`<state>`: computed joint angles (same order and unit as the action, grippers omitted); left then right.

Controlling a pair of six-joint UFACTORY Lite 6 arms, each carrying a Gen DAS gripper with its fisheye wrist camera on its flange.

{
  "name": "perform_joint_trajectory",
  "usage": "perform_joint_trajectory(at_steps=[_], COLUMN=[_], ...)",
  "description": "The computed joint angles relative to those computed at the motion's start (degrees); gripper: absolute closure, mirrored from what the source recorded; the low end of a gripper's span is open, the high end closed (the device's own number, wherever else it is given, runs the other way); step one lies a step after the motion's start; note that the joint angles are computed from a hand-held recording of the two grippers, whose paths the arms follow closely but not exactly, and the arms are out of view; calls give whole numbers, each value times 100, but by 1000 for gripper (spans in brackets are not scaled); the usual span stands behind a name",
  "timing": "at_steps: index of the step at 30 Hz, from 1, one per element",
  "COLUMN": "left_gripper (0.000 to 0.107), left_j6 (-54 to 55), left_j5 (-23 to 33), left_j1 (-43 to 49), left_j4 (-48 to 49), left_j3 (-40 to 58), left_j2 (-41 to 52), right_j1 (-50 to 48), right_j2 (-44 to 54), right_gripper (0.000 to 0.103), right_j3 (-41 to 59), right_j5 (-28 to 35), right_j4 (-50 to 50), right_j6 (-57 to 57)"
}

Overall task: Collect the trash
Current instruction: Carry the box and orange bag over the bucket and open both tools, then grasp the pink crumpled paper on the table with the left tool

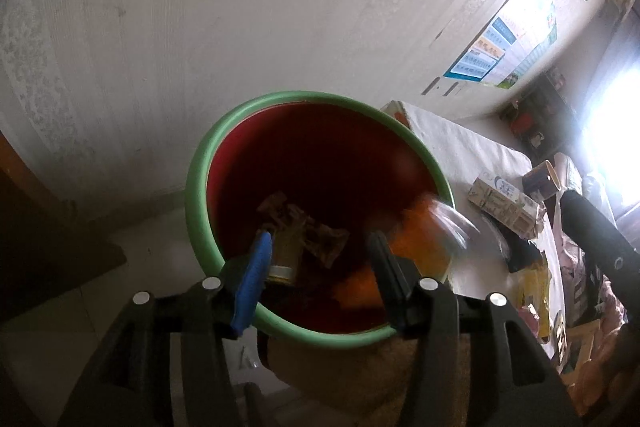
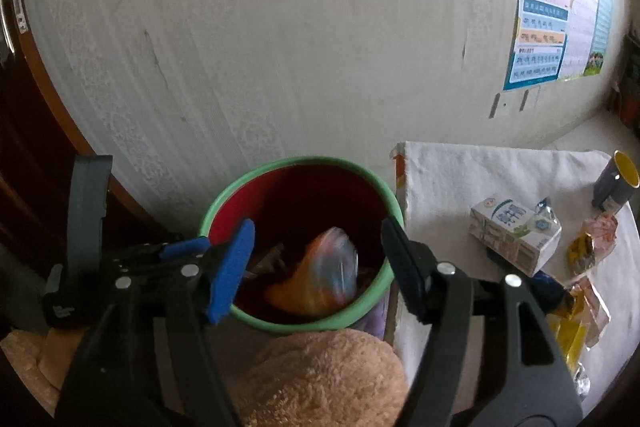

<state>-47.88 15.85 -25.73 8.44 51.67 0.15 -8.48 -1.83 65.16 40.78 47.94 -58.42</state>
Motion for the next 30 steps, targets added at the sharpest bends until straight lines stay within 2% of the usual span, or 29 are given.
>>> perform_joint_trajectory(at_steps=[6,12,20,25,27,30], left_gripper=[59,59,59,60,60,60], left_j6=[203,-171,-659,-775,-686,-136], left_j5=[14,184,485,805,903,1039], left_j1=[-72,-368,-818,-1296,-1499,-1885], left_j4=[-214,204,653,890,864,417], left_j3=[139,384,793,1346,1589,2169], left_j2=[147,226,395,644,777,1186], right_j1=[-523,-1586,-3529,-4327,-4497,-4697], right_j2=[-8,39,1519,2023,2173,2408], right_gripper=[39,39,39,47,55,56], right_j3=[-89,-219,717,1018,1079,1206], right_j5=[290,492,462,827,982,1127], right_j4=[30,-57,-686,-630,-582,-522], right_j6=[-20,-266,38,-186,-259,-302])
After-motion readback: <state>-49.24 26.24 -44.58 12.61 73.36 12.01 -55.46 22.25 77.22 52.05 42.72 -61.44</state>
